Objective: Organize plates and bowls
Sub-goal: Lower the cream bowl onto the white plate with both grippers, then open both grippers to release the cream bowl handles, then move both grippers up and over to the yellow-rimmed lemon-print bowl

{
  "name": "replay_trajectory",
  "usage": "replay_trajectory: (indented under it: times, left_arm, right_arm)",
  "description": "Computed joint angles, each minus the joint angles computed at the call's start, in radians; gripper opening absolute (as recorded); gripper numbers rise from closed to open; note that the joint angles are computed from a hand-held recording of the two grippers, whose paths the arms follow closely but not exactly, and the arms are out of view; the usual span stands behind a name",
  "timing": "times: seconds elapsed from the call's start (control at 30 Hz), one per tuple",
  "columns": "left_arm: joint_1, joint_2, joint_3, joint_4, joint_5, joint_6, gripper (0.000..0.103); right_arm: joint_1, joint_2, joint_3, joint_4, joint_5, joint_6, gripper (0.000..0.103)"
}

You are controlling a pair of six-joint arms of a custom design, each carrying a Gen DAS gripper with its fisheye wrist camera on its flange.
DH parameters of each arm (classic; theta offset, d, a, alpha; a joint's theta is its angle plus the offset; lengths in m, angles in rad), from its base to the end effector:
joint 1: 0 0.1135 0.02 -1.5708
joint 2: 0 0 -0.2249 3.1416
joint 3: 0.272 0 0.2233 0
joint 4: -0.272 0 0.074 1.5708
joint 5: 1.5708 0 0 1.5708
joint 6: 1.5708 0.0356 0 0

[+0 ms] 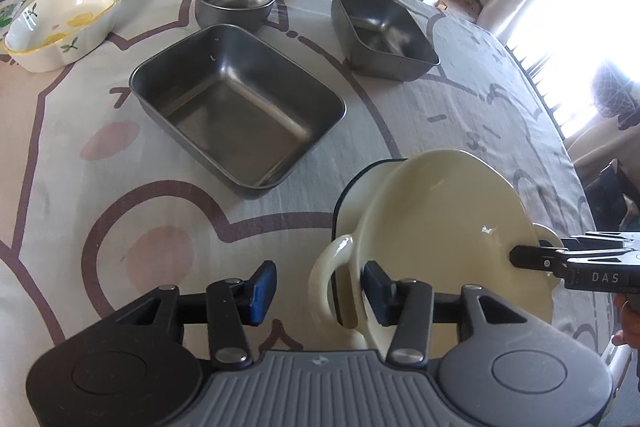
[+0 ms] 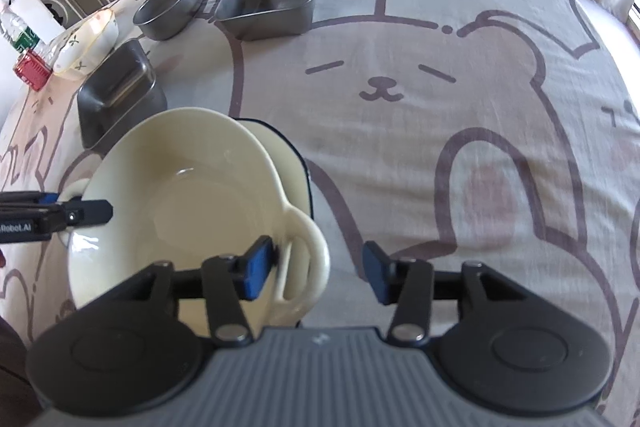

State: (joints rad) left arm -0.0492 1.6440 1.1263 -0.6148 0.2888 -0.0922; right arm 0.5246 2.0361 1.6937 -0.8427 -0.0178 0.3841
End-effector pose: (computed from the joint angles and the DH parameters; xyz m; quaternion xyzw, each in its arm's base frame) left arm 0.2981 -0.0248 0.1856 0.0105 0.9664 -0.1553 0.2047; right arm 0.3328 0.1933 0.1972 -0.0706 0.9789 0.0920 0.1684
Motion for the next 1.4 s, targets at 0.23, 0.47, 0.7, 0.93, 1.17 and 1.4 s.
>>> replay_trajectory:
  times: [0.23,0.47,0.7,0.93,1.17,1.4]
  left_arm:
    - [-0.014,-0.002,0.018,-0.029,-0.044,0.003,0.066]
    - [-0.023,-0.046,-0.003,-0.039,-0.063,-0.005,0.095]
    - [-0.028,-0.113,-0.039,-0.059,-0.068,0.005,0.101]
    - [-0.011,-0.219,-0.055,-0.092,-0.062,0.006,0.103]
    - [0.013,-0.280,0.018,-0.141,-0.087,0.005,0.103]
    - [0.108,-0.296,0.189,-0.218,-0.069,0.049,0.103]
  right_arm:
    - [0.023,-0.032,-0.051,0.028,0.038,-0.011,0.071]
    - [0.024,-0.092,-0.131,0.075,0.014,-0.022,0.095]
    - [0.021,-0.171,-0.213,0.115,0.026,-0.007,0.103]
    - [0.040,-0.247,-0.245,0.124,0.062,0.008,0.103]
    - [0.093,-0.282,-0.183,0.145,0.164,0.008,0.103]
    - [0.150,-0.213,-0.002,0.173,0.241,0.034,0.103]
